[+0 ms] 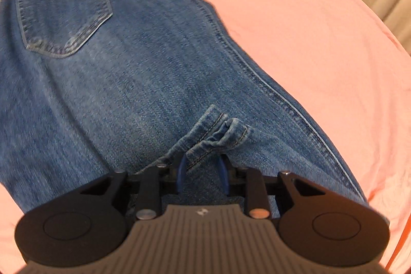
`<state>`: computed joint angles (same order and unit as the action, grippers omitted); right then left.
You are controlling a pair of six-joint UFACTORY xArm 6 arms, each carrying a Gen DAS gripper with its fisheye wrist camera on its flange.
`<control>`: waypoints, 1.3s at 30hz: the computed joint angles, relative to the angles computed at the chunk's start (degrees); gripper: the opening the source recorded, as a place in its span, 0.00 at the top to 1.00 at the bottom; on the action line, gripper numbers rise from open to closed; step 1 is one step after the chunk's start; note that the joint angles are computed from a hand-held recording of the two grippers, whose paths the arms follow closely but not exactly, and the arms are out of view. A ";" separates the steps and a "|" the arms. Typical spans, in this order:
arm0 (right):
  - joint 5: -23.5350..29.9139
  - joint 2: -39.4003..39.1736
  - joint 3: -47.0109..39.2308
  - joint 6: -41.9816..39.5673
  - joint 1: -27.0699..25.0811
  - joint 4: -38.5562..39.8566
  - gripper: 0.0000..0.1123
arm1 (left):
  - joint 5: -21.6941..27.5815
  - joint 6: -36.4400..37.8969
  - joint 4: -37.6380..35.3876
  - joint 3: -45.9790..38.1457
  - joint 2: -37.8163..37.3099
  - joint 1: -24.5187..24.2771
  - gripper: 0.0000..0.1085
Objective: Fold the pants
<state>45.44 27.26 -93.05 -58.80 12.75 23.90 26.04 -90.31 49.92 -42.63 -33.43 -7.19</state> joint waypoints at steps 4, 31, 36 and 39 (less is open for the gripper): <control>0.39 -3.33 2.50 1.40 -3.18 6.65 0.72 | 5.32 -1.13 5.41 -8.96 2.39 -8.05 0.83; 17.27 -17.09 17.36 -13.02 -38.18 21.58 0.71 | 24.25 39.85 -5.62 -71.60 63.77 -44.34 0.84; 18.94 -15.36 16.36 -11.74 -39.49 20.91 0.71 | 20.48 48.99 -23.74 -69.94 64.09 -41.93 0.70; 18.97 -14.99 15.90 -11.24 -39.21 21.15 0.71 | 14.88 52.57 -33.53 -64.98 60.71 -40.02 0.54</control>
<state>64.41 12.27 -77.16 -70.03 -26.45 45.05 40.92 -37.73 16.39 -107.62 27.28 -47.21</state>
